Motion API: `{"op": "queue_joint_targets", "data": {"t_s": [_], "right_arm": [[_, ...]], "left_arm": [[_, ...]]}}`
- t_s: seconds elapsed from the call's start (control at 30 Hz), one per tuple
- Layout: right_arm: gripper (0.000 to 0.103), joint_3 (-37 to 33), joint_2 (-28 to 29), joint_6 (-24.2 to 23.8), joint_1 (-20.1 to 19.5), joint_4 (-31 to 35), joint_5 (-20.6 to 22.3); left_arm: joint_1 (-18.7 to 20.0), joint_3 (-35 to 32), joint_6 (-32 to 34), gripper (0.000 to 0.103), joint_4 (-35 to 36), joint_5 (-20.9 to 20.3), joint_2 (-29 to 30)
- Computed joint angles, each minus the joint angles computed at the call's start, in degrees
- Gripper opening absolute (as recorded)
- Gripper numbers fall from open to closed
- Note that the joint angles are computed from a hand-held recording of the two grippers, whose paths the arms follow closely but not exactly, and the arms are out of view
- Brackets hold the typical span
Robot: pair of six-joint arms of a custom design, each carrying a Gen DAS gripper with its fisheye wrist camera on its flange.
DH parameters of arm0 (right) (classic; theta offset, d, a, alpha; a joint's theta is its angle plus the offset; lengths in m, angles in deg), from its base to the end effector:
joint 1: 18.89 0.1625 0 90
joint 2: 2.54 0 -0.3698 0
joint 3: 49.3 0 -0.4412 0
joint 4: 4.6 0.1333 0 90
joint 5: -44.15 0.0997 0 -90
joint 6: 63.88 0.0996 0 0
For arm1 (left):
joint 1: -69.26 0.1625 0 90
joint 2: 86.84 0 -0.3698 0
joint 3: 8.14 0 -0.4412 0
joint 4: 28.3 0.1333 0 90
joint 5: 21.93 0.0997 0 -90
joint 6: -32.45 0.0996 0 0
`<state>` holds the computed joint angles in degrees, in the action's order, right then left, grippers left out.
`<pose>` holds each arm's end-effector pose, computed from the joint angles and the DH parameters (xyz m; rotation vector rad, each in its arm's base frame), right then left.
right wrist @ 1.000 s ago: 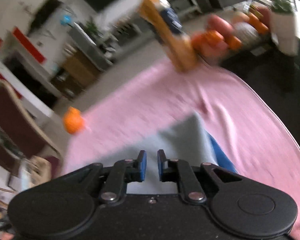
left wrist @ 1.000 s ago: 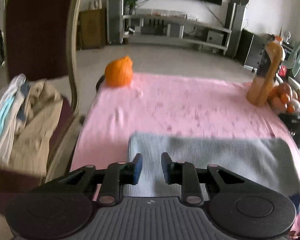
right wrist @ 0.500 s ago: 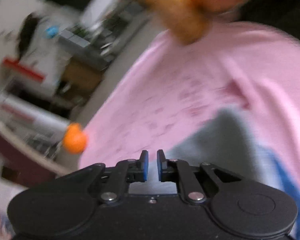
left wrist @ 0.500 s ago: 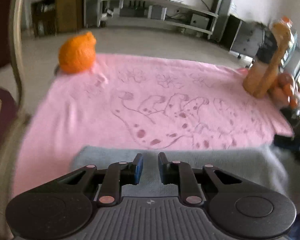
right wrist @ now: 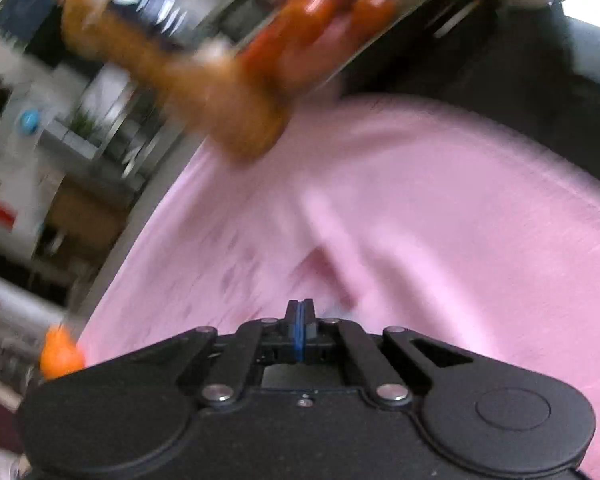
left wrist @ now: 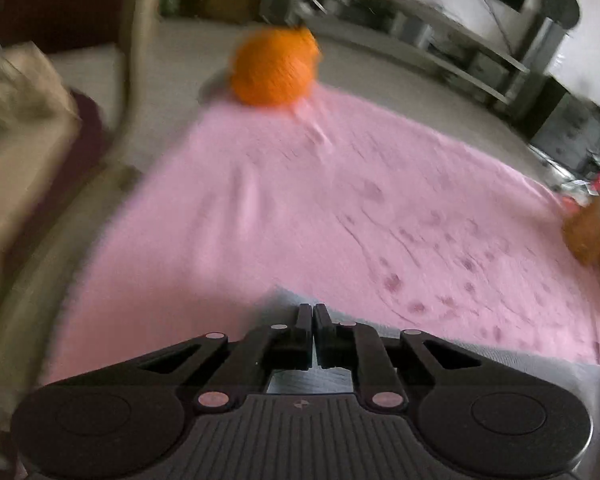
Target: Fold clothes
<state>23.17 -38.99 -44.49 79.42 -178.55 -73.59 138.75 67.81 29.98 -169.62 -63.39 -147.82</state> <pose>0.1997 -0.7657 0.1377 -0.5340 -2.5553 1.2733 -0.0593 -0.7519 0.3779 0.0240 2.2944 -0.9341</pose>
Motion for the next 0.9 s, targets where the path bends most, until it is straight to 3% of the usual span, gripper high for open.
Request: {"op": "queue_joint_targets", "data": {"t_s": [0.07, 0.17, 0.3, 0.37, 0.43, 0.5, 0.6, 0.67, 0.83, 0.9], "right_arm": [[0.009, 1.6, -1.3, 1.67, 0.84, -1.49, -6.59], [0.009, 7.16, -5.58, 5.72, 1.42, -4.96, -4.51], [0.012, 14.12, -11.53, 4.3, 2.37, -8.36, 4.83], [0.017, 17.85, -14.43, 2.29, 2.89, -9.51, 9.19], [0.02, 21.31, -17.0, 1.98, 3.21, -9.01, 11.86], [0.02, 23.7, -18.63, 1.59, 3.44, -7.61, 13.45], [0.021, 24.27, -18.83, 2.33, 3.71, -2.62, 12.94], [0.021, 22.39, -17.56, 3.73, 3.21, 1.99, 13.32], [0.022, 17.22, -13.78, 5.17, 3.15, 9.58, 7.15], [0.018, 16.64, -13.38, 3.74, 3.17, 10.97, 5.77]], "left_arm": [[-2.12, 2.34, 4.75, 0.016, -7.01, 7.76, -0.58], [-4.26, 6.88, 5.86, 0.018, -10.29, 9.85, -5.17], [-5.43, 12.53, 1.78, 0.019, -8.25, 8.44, -11.93], [-5.21, 15.57, -3.48, 0.019, -4.04, 5.65, -15.81], [-4.35, 16.9, -8.28, 0.019, 1.43, 0.24, -18.37], [-3.95, 18.14, -9.76, 0.019, 5.65, -3.19, -19.85], [-4.27, 18.91, -8.52, 0.022, 8.17, -2.56, -18.85], [-4.79, 18.93, -6.48, 0.034, 7.33, 0.4, -17.04], [-4.37, 16.96, -6.35, 0.035, 9.07, 5.39, -13.56], [-4.0, 15.92, -8.32, 0.052, 11.7, 7.76, -12.68]]}}
